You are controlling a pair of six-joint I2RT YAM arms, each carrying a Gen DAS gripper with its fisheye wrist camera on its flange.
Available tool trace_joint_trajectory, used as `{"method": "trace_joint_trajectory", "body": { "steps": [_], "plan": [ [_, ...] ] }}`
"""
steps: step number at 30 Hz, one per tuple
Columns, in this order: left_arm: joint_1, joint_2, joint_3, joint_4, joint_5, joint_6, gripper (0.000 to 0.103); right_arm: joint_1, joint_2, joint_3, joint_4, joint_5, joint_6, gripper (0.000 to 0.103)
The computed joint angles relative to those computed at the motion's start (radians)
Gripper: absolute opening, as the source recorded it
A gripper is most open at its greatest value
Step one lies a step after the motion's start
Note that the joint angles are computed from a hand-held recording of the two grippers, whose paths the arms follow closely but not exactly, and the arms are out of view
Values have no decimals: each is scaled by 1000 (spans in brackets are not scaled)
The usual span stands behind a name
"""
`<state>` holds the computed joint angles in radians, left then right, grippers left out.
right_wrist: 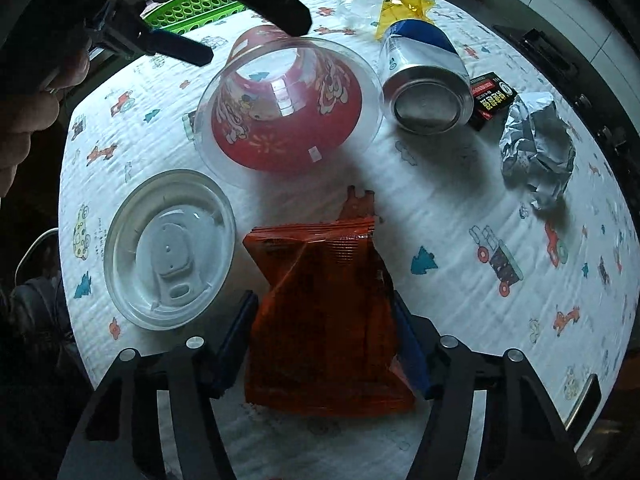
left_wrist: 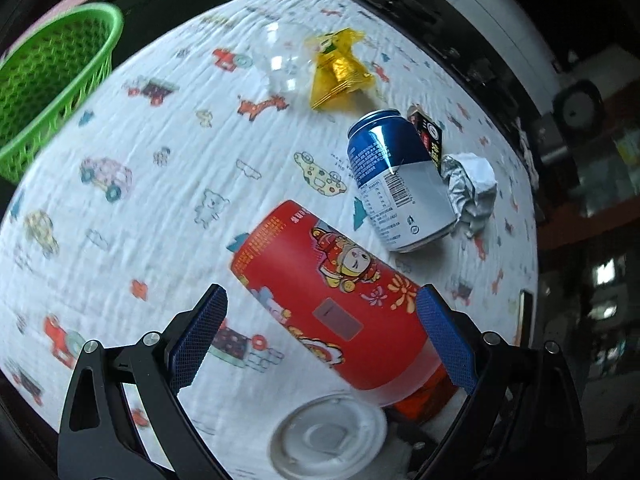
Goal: Collect trash
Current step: 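Grasp the tall red paper cup with the left tool while the right tool grasps the orange snack bag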
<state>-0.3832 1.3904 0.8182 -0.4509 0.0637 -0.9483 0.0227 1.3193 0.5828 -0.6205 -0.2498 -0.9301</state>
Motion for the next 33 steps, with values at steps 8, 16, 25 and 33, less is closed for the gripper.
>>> {"method": "trace_joint_trajectory", "body": {
  "steps": [8,16,25,33],
  "plan": [
    [-20,76,42,9,30,-133,93,-5,37,14,23,-18,10,60],
    [-20,119,67,21,34,-183,84,-50,18,1,3,-42,-20,59],
    [47,203,169,-33,131,9,76,-94,3,-5,-8,-57,-29,57],
    [73,275,219,-45,211,-5,77,-117,24,13,-8,-72,-9,57]
  ]
}}
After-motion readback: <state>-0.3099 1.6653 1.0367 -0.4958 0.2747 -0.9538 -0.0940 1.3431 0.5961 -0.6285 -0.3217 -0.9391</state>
